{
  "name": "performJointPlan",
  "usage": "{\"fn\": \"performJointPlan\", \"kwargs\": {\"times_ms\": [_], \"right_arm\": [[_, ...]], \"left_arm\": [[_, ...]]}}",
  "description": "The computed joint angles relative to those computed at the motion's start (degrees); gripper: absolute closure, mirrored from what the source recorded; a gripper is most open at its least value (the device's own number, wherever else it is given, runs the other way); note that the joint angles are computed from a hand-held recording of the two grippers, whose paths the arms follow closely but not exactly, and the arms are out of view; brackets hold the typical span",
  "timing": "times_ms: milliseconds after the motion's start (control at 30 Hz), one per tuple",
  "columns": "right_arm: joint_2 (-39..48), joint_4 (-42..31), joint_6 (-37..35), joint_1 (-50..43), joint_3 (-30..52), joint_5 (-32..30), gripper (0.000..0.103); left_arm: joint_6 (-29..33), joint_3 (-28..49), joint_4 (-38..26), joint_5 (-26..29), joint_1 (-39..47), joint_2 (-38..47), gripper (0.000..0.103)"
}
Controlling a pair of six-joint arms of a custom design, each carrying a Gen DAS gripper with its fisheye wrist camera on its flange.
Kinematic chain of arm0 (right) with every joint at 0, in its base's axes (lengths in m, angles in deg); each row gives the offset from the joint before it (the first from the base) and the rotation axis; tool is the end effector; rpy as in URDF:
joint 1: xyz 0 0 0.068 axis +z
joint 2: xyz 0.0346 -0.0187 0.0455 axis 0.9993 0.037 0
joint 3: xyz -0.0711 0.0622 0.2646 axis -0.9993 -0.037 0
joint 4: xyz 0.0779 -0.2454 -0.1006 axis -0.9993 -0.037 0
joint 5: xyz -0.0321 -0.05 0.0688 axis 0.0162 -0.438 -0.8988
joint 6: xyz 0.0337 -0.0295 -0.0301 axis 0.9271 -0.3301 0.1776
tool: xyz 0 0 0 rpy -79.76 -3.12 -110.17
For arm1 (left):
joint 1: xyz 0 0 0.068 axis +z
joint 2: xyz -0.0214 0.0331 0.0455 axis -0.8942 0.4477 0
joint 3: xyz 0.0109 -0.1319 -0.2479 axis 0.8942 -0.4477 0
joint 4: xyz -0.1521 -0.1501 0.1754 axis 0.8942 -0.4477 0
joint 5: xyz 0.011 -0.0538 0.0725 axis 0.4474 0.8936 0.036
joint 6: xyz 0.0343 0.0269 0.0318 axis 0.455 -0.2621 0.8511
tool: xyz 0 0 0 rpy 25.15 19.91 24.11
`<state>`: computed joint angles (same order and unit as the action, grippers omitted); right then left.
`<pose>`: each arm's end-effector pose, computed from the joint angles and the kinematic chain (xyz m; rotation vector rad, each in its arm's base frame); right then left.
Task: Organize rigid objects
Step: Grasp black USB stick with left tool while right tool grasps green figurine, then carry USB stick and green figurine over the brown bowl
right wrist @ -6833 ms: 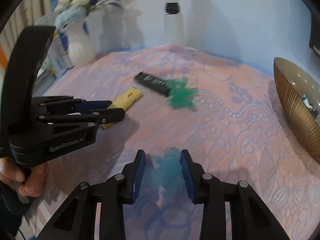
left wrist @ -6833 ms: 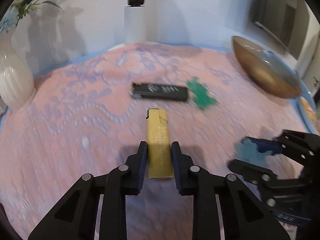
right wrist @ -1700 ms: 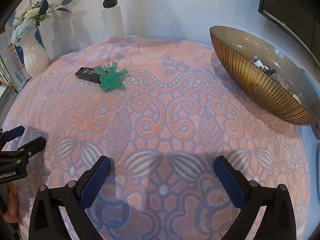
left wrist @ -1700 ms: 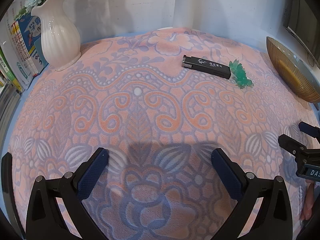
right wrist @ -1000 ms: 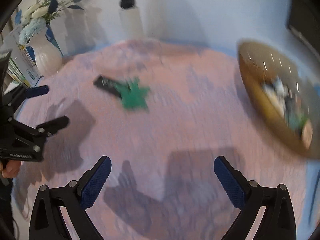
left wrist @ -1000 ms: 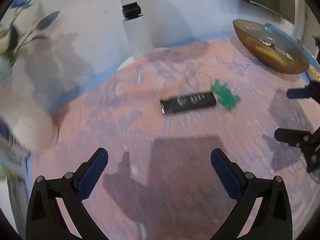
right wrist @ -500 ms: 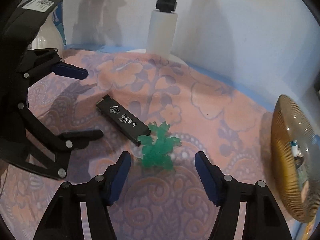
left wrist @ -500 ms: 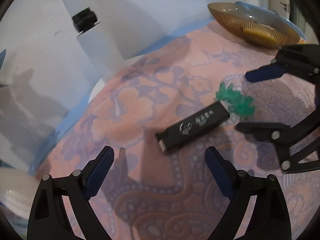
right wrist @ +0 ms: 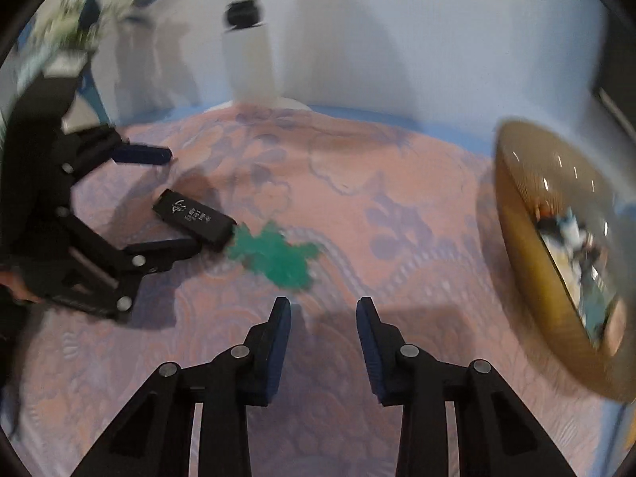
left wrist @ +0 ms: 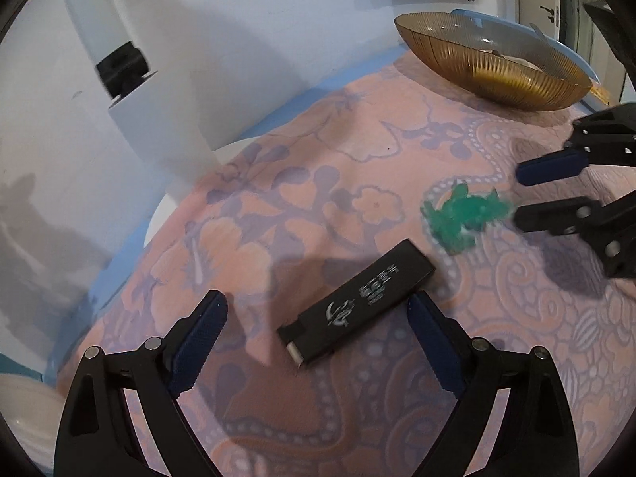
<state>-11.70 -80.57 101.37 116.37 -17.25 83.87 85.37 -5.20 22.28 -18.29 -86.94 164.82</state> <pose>0.1755 0.0829 0.1417 0.1886 2.5354 0.0000 0.3224 -0.1493 0.1549 1.4172 2.0748 -0.1720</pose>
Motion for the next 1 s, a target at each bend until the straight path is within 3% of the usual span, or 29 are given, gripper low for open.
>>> {"fn": "performJointPlan", "kwargs": {"times_ms": [133, 167, 200, 233, 300, 433, 567, 667, 767, 833, 900, 933, 1000], "right_arm": [[-5.2, 1.4, -0.6, -4.4, -4.0, -5.5, 0.069], [-6.5, 2.4, -0.1, -4.2, -5.0, -6.0, 0.068], [-7.2, 2.7, -0.2, -4.3, -5.3, -6.5, 0.061], [-7.4, 2.8, -0.1, -4.1, -5.4, -7.0, 0.043], [-7.9, 3.5, -0.6, -5.0, -5.3, -9.9, 0.030], [-3.4, 2.2, -2.8, -1.5, -0.7, -9.6, 0.030], [6.0, 5.8, -6.6, -2.6, 3.6, -8.3, 0.030], [11.4, 9.4, -7.3, -3.7, 5.0, -9.7, 0.034], [12.6, 10.0, -7.7, -0.4, 5.5, -4.6, 0.051], [12.5, 10.5, -8.1, 0.4, 5.4, -4.3, 0.058], [12.3, 9.7, -6.3, 1.9, 5.3, -2.8, 0.058], [11.8, 9.1, -5.6, 2.6, 5.2, -2.4, 0.058], [7.8, 6.8, -3.4, 4.2, 3.7, -3.3, 0.059]], "left_arm": [[-2.1, -1.1, 0.8, -0.9, -1.4, -1.0, 0.029], [-2.2, -1.8, 1.2, -1.4, -1.6, -1.4, 0.039], [-2.2, -1.4, -1.2, -0.8, -1.5, -1.8, 0.058], [-3.0, -1.3, -2.8, -0.1, -1.1, -2.1, 0.063], [-4.5, -3.1, -3.0, -0.8, -0.7, -3.9, 0.073], [-9.1, -5.3, -5.0, 0.2, 1.9, -7.0, 0.078], [-15.9, -7.8, -5.0, 3.4, 5.3, -8.9, 0.078], [-19.3, -7.9, -2.8, 3.0, 4.1, -8.0, 0.057], [-20.3, -7.7, 0.5, -1.9, 0.2, -6.6, 0.053], [-22.4, -7.2, 1.2, -3.2, -0.8, -6.0, 0.056], [-23.2, -8.0, 1.9, -2.3, -0.6, -6.5, 0.077], [-23.3, -9.0, 2.0, -2.9, -0.9, -7.5, 0.082], [-24.2, -10.7, 1.1, -3.6, -1.0, -9.7, 0.082]]}}
